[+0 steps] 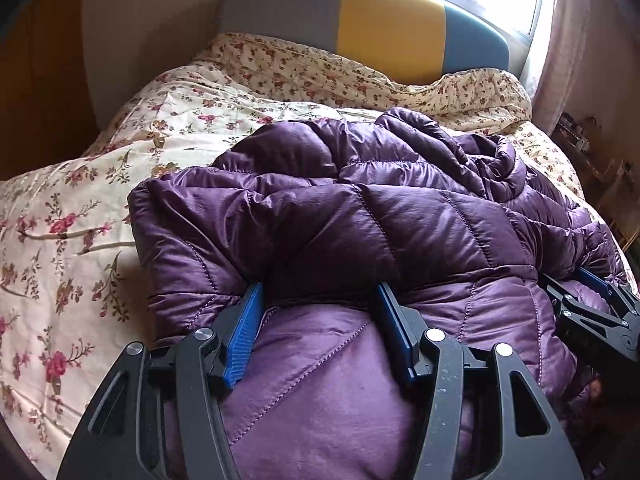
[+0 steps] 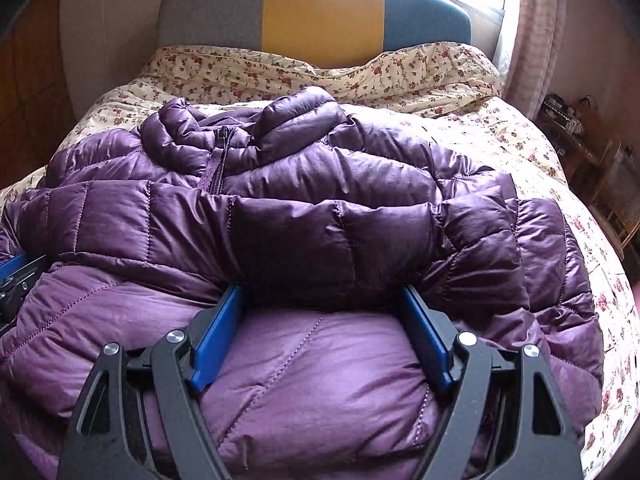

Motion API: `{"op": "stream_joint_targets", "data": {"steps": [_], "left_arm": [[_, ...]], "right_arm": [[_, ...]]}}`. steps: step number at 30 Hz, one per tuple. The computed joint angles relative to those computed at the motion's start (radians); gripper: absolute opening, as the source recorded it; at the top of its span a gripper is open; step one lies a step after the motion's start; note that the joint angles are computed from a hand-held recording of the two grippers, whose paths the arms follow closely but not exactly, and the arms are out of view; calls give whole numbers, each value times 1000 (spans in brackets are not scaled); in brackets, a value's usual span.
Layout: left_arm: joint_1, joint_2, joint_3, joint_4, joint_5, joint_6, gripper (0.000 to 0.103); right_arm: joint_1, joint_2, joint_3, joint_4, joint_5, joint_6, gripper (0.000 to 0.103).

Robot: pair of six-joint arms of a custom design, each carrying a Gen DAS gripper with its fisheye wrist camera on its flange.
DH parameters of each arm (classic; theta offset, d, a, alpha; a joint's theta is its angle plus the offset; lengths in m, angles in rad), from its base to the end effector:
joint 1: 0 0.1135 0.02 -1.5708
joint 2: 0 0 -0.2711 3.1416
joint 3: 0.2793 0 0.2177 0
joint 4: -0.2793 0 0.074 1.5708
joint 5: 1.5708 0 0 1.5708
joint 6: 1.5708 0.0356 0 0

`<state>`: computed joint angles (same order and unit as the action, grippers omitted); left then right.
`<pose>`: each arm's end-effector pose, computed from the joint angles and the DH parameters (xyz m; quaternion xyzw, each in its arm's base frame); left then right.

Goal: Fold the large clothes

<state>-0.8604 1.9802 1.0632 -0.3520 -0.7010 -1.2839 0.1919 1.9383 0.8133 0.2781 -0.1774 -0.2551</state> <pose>0.2345 -0.2374 0.1360 -0.2456 0.8969 0.0383 0.3656 0.3267 0.0699 0.1219 -0.2370 0.9014 0.0717 0.3551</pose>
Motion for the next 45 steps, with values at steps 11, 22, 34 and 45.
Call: {"op": "stream_joint_targets", "data": {"steps": [11,22,34,45], "left_arm": [[0,-5,-8,10,-2,1,57],[-71,-74,25,-161,-14,-122,71],[-555,-132,49,-615,-61,-761,72],[-935,71,227,-783,55,-1210,72]], "right_arm": [[-1,1,-1,3,-2,0,78],[-7,-72,51,-154,18,-43,98],[-412,-345,-57,-570,-240,-466,100],[-973,-253,-11,-859,-274,-1077,100]]}}
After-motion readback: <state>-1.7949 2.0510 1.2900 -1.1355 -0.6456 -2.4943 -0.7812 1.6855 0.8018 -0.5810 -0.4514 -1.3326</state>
